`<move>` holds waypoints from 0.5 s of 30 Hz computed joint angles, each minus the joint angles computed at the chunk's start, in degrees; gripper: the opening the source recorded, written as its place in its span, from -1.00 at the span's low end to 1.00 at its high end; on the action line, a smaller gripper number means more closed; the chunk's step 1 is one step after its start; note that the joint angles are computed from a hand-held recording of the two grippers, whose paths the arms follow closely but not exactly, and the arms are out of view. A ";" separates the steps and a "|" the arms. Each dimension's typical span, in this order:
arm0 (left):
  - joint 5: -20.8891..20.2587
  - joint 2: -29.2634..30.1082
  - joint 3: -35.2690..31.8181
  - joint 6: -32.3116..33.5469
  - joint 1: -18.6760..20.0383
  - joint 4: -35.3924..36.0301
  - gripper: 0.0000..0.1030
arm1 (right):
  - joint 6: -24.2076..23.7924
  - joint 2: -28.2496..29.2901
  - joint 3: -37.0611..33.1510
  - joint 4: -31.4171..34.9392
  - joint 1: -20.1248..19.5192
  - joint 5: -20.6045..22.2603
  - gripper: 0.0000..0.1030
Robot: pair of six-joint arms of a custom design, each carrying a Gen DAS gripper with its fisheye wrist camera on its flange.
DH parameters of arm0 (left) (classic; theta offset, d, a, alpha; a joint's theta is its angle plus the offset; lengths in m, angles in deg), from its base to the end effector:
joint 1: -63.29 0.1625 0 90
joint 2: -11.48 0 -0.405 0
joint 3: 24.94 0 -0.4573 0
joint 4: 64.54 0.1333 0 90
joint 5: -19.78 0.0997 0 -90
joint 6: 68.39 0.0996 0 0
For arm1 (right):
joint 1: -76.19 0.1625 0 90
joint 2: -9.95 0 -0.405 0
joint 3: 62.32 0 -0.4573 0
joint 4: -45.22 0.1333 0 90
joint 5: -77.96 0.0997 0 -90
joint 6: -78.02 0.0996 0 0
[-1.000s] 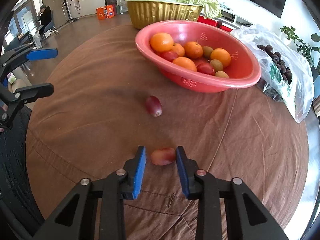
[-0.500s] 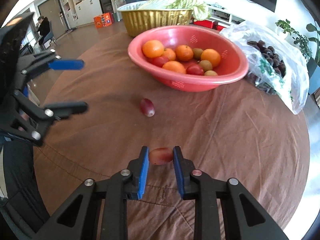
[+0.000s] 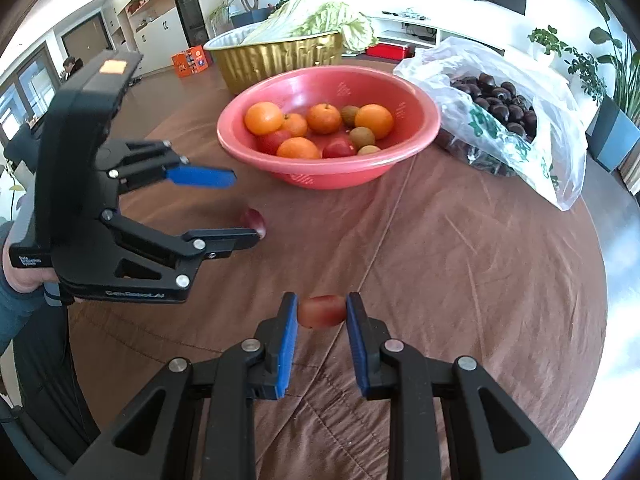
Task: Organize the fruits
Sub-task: 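Grasp a small red fruit with the right tool while the left tool grasps another, then carry both small red fruits over the red basin and open both tools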
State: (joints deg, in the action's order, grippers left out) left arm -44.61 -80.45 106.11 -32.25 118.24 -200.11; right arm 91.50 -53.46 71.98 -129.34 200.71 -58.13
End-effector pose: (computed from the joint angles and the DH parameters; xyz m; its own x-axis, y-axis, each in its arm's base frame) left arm -0.1142 -0.4699 0.2007 -0.2821 0.8659 -0.4131 0.9127 0.3750 0.1626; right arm 0.3024 -0.3311 0.0490 -0.7779 -0.0592 0.6256 -0.3798 0.8374 -0.3930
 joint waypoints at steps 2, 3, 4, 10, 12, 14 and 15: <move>-0.21 0.35 0.09 0.15 -0.06 -0.30 -0.08 | -0.36 0.04 0.07 -0.47 -0.17 0.29 -0.48; -0.26 0.68 0.03 -0.11 -0.12 -0.47 -0.08 | -0.31 -0.02 0.22 -0.57 -0.07 0.39 -0.48; -0.32 0.98 -0.13 -0.35 -0.11 -0.48 -0.09 | -0.41 -0.02 0.22 -0.69 -0.12 0.44 -0.48; -1.11 0.21 0.31 0.53 -0.47 0.39 -0.44 | -0.44 -0.26 0.52 -1.41 -0.12 0.41 -0.48; -1.78 0.05 0.18 0.22 -0.28 1.07 -0.52 | -0.42 -0.32 0.51 -1.52 0.00 0.26 -0.48; -1.77 -0.50 0.37 0.25 -0.19 1.30 -0.53 | -0.40 -0.43 0.51 -1.60 0.12 0.15 -0.48; -1.92 -0.82 0.40 0.20 -0.11 1.61 -0.54 | -0.41 -0.46 0.49 -1.67 0.17 0.08 -0.48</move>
